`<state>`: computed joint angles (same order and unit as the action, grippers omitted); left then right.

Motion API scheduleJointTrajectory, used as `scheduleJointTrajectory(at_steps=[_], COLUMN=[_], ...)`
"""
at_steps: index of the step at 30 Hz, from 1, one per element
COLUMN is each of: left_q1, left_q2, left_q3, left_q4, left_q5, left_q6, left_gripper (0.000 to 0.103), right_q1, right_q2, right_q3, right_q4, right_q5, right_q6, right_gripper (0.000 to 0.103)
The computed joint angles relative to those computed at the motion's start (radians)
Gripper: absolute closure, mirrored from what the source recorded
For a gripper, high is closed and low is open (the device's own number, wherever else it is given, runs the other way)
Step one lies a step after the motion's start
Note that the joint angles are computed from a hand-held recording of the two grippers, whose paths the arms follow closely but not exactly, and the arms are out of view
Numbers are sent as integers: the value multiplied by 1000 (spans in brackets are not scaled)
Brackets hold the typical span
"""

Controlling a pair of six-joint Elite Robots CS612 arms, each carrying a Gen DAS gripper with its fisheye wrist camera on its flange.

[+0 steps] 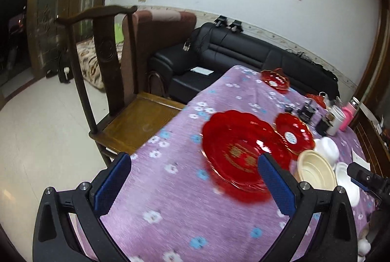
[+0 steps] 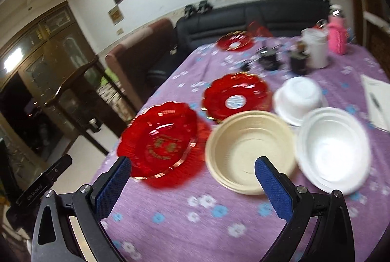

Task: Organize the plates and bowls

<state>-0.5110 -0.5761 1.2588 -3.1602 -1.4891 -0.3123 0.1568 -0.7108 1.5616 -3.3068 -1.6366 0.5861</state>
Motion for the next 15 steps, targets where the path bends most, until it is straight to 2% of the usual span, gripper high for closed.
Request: scheduleJointTrajectory(at_steps=[4, 6, 10, 15], left_q1=[15, 25, 42, 44], left_q2=[59, 91, 169, 248], left_q3=[-121, -193, -355, -510], left_q4=[114, 201, 366, 500], left_q5=[-16, -60, -166, -188], left_q6=[17, 16, 3, 6], left_gripper=[0, 0, 0, 0], right_q1=[-23, -27, -36, -31], right_q2=[51, 73, 114, 159], right_q3=[-119, -177, -276, -383], right_q4=[127, 206, 347, 494], right_q5=[106, 117, 136, 91], right_q6=[9, 3, -11, -61], right_gripper=[4, 6, 18, 21])
